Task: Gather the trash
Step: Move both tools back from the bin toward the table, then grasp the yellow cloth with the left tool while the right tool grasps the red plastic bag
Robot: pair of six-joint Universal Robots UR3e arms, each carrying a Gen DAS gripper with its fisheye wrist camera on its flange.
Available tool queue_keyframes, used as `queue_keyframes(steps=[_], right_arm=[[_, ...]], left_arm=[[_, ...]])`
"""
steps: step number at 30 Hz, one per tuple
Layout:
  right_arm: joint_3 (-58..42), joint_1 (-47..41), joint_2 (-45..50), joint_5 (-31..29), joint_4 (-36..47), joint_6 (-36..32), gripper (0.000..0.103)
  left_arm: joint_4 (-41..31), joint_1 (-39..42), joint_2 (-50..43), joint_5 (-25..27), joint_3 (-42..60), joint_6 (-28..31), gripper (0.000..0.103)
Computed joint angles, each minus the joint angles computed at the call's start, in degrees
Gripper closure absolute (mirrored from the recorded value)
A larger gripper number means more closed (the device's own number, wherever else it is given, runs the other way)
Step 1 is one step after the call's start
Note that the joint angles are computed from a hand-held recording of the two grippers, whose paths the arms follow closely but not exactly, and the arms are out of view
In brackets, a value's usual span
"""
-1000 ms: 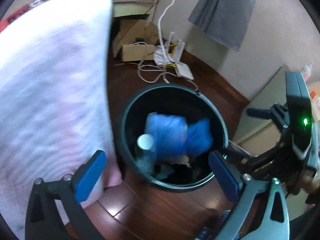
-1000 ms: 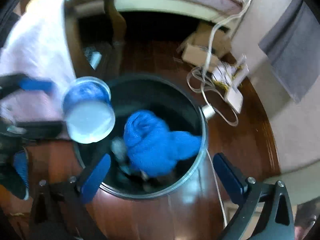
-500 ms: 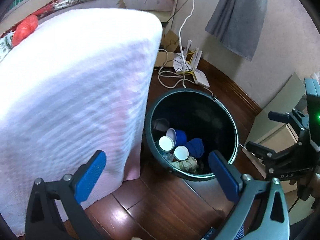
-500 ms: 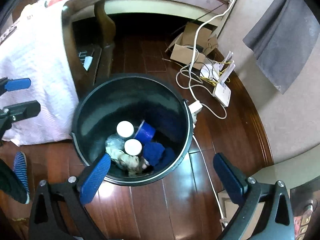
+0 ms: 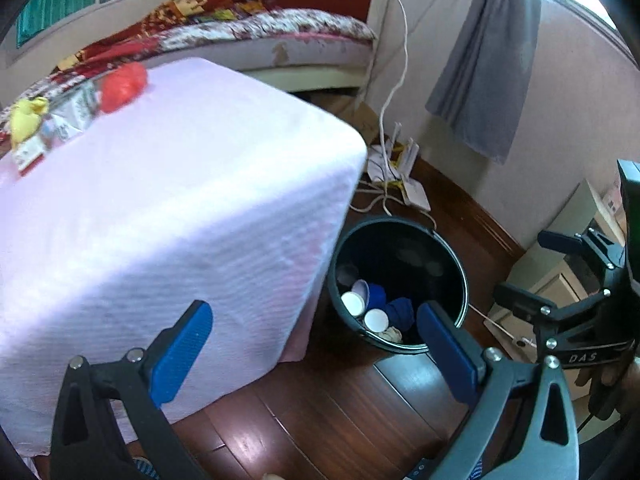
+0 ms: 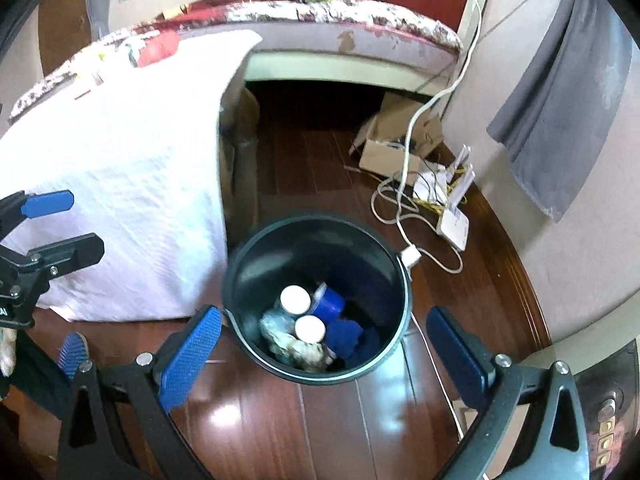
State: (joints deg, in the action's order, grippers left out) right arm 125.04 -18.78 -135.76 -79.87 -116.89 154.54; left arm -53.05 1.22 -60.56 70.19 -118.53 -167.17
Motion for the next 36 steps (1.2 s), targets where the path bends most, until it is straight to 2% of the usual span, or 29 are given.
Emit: queue_keyframes(steps=[6, 11, 16, 21, 23, 26, 30, 32, 36], right_arm=[[-5.4, 12.5, 5.7, -4.4, -5.1, 9.5, 0.000], [-10.7, 24.5, 14.1, -10.7, -12.0, 17.0, 0.000], [-16.0, 32.1, 22.3, -13.8, -17.2, 21.0, 0.000], [-24.9, 36.6, 32.3, -11.6, -16.1, 24.5, 0.000], [-30.4, 40.3, 37.5, -14.5, -14.2, 25.9, 0.000], [-36.0, 42.7, 42.3, -16.0, -14.0, 28.0, 0.000], [-42.0, 43.1, 46.9, -15.7, -14.8, 29.0, 0.000], [-46.4, 43.8, 50.3, -17.0, -14.3, 29.0, 0.000], [-56.4, 44.6, 57.8, -18.2, -12.6, 29.0, 0.000]], left_arm=[[-7.8, 9.7, 8.0, -4.5, 1.4, 4.9, 0.001], [-16.3, 21.8, 13.3, -10.2, 4.4, 11.6, 0.001], [-26.5, 36.8, 17.7, -16.8, 6.9, 20.6, 0.001], [-35.6, 50.0, 19.1, -21.8, 9.8, 29.5, 0.001], [-37.3, 53.3, 19.0, -22.6, 10.4, 31.6, 0.001], [-37.0, 56.9, 17.0, -23.5, 11.3, 33.2, 0.001], [-30.5, 56.8, 10.7, -23.1, 11.9, 30.5, 0.003], [-25.7, 55.4, 7.2, -21.7, 12.2, 28.4, 0.008], [-14.5, 51.2, -1.3, -18.3, 14.5, 21.5, 0.009]])
